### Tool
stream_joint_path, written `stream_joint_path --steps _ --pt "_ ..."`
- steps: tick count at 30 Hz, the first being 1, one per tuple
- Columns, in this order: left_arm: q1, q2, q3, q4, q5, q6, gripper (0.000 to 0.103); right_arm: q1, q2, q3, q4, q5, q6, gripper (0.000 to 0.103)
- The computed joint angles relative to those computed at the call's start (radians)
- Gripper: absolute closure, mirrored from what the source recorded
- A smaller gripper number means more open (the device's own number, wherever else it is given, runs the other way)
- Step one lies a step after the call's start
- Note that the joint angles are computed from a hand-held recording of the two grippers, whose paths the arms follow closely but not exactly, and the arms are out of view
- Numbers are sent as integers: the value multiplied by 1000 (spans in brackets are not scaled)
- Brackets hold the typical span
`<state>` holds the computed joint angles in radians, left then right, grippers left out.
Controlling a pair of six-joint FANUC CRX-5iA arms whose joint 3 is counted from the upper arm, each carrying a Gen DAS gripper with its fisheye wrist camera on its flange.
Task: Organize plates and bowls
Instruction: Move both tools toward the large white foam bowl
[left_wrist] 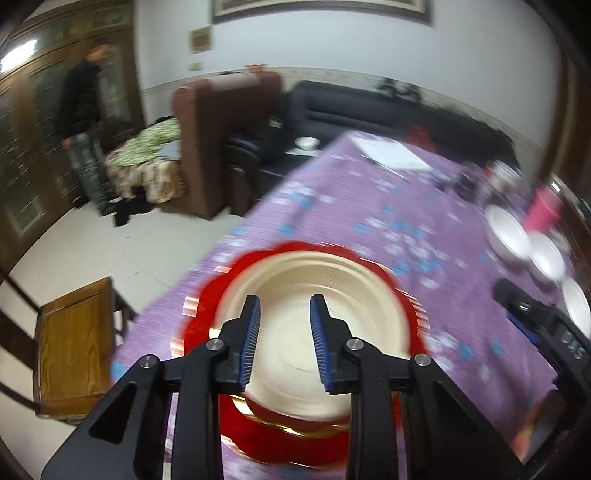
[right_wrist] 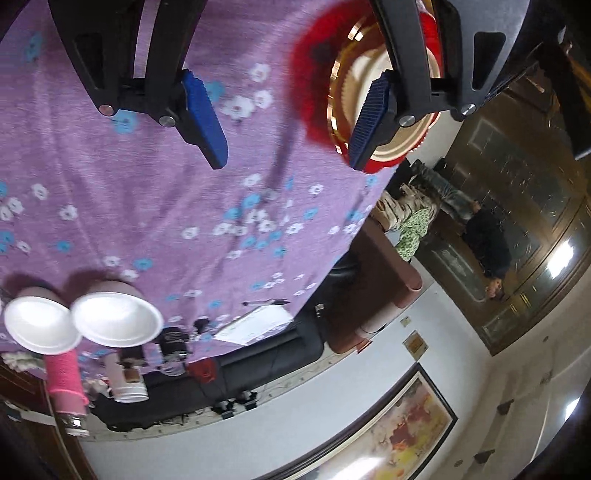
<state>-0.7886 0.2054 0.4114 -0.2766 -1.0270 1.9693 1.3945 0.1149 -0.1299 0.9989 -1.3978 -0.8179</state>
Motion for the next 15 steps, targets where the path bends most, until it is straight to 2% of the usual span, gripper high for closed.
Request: stream_joint_path --steps 5,9,10,12,15 --pt "-57 71 73 124 -31 -132 78 65 -49 -60 -21 -85 -64 33" --pt "-116 162 178 193 -91 -197 75 148 -114 -135 -41 -219 -164 33" --pt "-125 178 194 206 -102 -206 73 178 -133 -157 -51 -269 -201 33" --pt "-161 219 239 208 -133 -209 61 236 -160 -191 -79 -370 -260 33" --pt "-203 283 318 206 -188 -223 61 348 -193 -229 -158 -554 -363 32"
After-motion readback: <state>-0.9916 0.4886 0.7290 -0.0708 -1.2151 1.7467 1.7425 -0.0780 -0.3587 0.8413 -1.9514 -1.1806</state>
